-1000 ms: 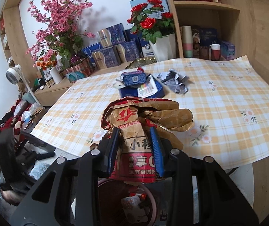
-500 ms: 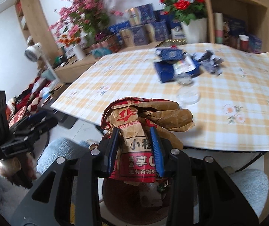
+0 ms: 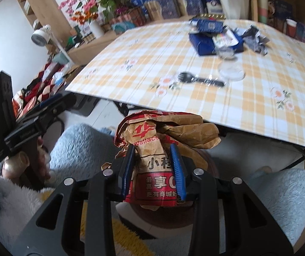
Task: Collect trash
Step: 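Carry the paper bag over the bin and open the right tool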
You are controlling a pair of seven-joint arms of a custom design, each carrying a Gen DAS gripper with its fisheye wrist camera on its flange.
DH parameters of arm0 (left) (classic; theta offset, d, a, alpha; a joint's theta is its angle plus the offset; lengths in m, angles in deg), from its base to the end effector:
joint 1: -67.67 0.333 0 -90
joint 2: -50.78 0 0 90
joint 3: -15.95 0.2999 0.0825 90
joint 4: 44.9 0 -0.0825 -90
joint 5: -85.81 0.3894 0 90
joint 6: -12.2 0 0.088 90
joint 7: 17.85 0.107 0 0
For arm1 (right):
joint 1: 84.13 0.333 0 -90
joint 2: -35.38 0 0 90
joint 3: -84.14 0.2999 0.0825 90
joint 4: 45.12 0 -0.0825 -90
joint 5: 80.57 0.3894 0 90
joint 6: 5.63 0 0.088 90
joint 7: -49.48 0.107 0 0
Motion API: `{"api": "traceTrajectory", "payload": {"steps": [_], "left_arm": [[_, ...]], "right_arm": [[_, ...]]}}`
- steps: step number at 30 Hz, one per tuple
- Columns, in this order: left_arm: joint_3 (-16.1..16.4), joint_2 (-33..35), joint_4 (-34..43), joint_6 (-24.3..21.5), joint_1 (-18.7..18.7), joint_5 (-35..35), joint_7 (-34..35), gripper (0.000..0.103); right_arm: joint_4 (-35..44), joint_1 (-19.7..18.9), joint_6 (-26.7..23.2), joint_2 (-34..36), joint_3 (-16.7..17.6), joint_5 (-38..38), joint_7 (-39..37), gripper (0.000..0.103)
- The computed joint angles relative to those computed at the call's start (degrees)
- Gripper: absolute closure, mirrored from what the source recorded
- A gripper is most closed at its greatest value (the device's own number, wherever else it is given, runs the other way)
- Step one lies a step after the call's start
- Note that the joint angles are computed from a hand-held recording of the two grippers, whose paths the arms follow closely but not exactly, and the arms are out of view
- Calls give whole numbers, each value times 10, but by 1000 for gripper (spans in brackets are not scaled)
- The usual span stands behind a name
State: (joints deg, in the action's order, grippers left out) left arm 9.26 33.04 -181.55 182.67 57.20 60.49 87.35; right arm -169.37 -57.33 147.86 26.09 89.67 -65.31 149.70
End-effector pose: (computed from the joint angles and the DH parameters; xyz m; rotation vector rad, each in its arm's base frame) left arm 0.4886 -0.1242 0.5243 -1.5973 1.9044 -1.0611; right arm 0.4730 0.2924 0.5226 -1.8947 1.5606 -0.1344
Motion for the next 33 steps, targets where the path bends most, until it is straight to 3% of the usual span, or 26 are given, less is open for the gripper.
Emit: {"api": "traceTrajectory", "payload": {"steps": [4,8,19,29,30,33], "left_arm": [[35,4,6,-8,-41,-56,55,6],[22,5,8,-17,-28,-61,59,6],[3,13,14,-29,-6,-43,45,6],[-8,26,25,-45,7,-12,15,6],[-8,27,25,-46,7,-10,14,6],[-10,27,26,-47,8,-5,13,6]], "right_arm": [[21,7,-41,24,-13,70,-44,67],[48,-10,-72,59,-9,111,-66,66],[92,-48,-49,148,25,80,-63,66],[73,-72,-57,156,39,167,-102,64],[69,-72,-54,153,39,173,-104,58],[52,-72,-27,135,39,203,-125,26]]}}
